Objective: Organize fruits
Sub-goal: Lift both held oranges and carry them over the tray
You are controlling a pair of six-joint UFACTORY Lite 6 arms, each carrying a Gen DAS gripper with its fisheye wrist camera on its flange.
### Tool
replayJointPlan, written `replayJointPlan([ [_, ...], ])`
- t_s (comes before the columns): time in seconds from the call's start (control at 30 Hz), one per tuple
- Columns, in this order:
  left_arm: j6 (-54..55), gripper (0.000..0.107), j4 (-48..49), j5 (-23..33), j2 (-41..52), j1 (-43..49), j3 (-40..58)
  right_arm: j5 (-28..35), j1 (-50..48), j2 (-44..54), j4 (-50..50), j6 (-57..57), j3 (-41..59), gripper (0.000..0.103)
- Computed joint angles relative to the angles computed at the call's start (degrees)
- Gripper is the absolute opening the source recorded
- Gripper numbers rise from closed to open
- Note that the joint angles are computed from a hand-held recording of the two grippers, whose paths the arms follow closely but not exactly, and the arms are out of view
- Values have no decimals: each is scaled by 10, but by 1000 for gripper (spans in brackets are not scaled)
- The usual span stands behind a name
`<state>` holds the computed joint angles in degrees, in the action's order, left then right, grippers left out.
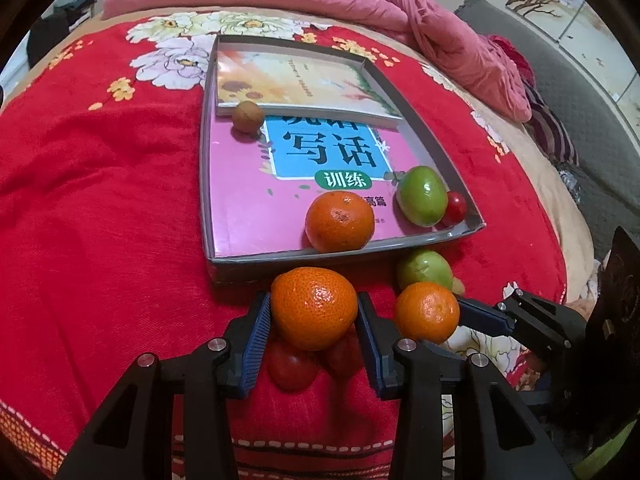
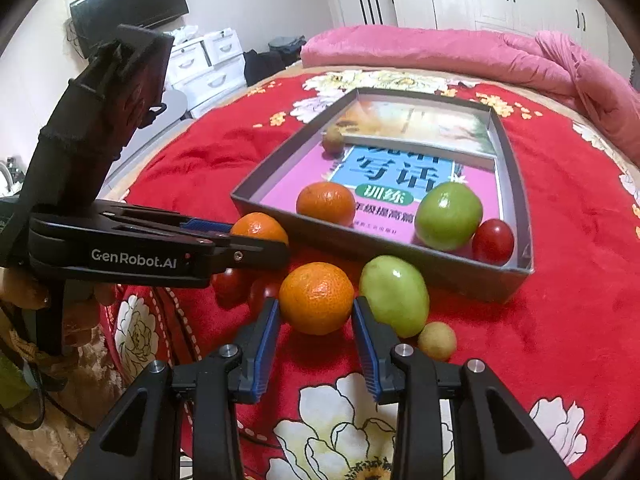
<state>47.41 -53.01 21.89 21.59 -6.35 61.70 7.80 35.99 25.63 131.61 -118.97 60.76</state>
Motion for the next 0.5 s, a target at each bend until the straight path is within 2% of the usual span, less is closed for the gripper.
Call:
replayJointPlan([
  [0.5, -35, 43, 30, -5, -72, 0, -30, 7, 3, -32, 147, -147, -19, 37],
])
